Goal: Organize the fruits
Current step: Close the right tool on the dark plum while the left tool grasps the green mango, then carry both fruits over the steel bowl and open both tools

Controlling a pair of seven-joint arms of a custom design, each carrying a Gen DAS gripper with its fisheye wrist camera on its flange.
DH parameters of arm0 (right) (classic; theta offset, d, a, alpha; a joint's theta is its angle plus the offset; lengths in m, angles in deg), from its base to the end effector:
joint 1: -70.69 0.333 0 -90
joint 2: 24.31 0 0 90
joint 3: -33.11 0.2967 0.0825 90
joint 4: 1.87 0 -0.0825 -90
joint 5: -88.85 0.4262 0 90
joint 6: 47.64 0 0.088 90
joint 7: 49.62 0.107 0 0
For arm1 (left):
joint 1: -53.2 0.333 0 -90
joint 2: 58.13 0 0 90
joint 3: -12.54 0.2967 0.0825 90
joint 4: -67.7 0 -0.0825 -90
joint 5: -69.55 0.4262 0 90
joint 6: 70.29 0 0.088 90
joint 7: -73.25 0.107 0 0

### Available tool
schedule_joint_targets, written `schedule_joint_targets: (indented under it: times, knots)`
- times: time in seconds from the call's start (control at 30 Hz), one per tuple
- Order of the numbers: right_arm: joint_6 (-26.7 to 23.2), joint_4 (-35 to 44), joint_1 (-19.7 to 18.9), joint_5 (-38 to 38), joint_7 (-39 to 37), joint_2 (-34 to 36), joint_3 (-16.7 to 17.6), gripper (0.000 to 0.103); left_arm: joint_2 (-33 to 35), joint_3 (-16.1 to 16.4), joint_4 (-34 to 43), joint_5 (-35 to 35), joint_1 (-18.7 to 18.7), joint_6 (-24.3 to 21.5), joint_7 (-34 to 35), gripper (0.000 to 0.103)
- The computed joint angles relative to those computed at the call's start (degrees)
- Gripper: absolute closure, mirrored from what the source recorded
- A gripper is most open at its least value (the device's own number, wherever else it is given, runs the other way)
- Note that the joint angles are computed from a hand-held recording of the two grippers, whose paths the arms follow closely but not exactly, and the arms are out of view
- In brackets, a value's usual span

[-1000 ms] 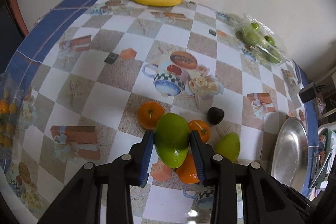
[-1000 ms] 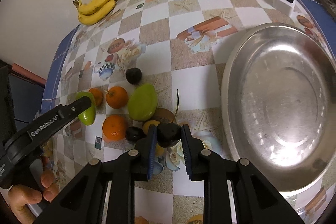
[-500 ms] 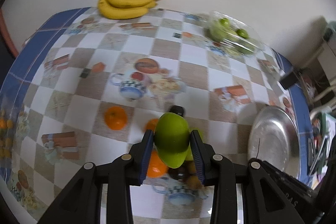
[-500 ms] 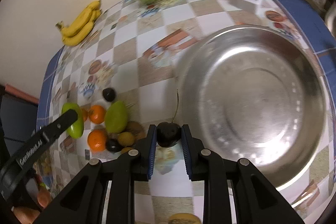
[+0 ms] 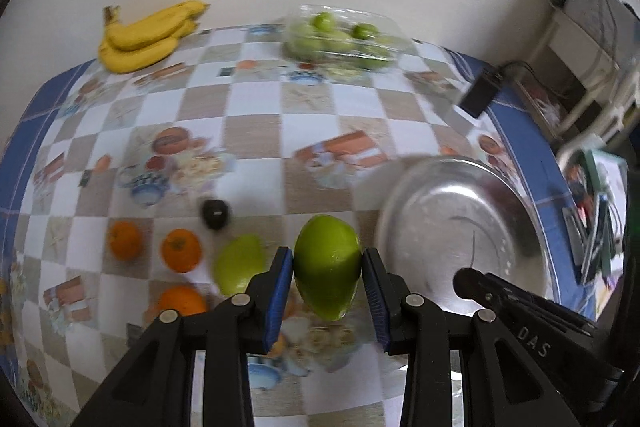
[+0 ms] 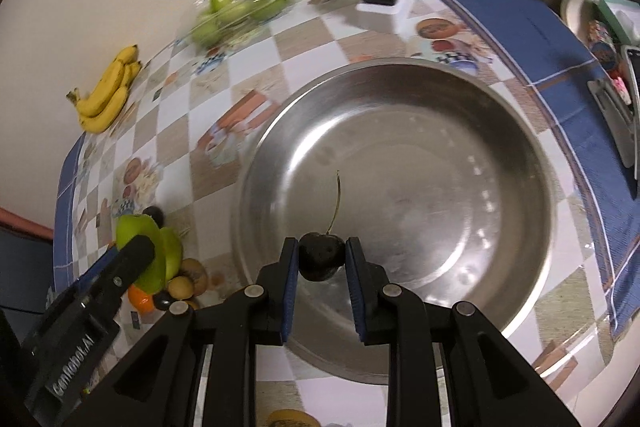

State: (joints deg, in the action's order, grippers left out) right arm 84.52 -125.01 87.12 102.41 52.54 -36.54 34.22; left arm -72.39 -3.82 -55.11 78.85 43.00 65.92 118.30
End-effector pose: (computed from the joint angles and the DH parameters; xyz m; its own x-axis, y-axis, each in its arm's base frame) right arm 0.5385 0.1756 0.4981 0.0125 -0.9590 -0.2830 -0.9534 0.0739 -0.2925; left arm 0.5039 -0.2596 0.5239 0.1805 -0.9716 0.1528 -0.8541 -0.2319 -0.4656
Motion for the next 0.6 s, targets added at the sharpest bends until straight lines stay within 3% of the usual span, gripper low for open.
schedule_joint_targets:
  times: [0.6]
  knots:
    - [-0.83, -1.13, -2.77, -2.80, 3.60, -0.14, -1.12, 0.078, 11.18, 0.30, 9.11, 4.66, -5.01, 0.26, 3.43, 0.064]
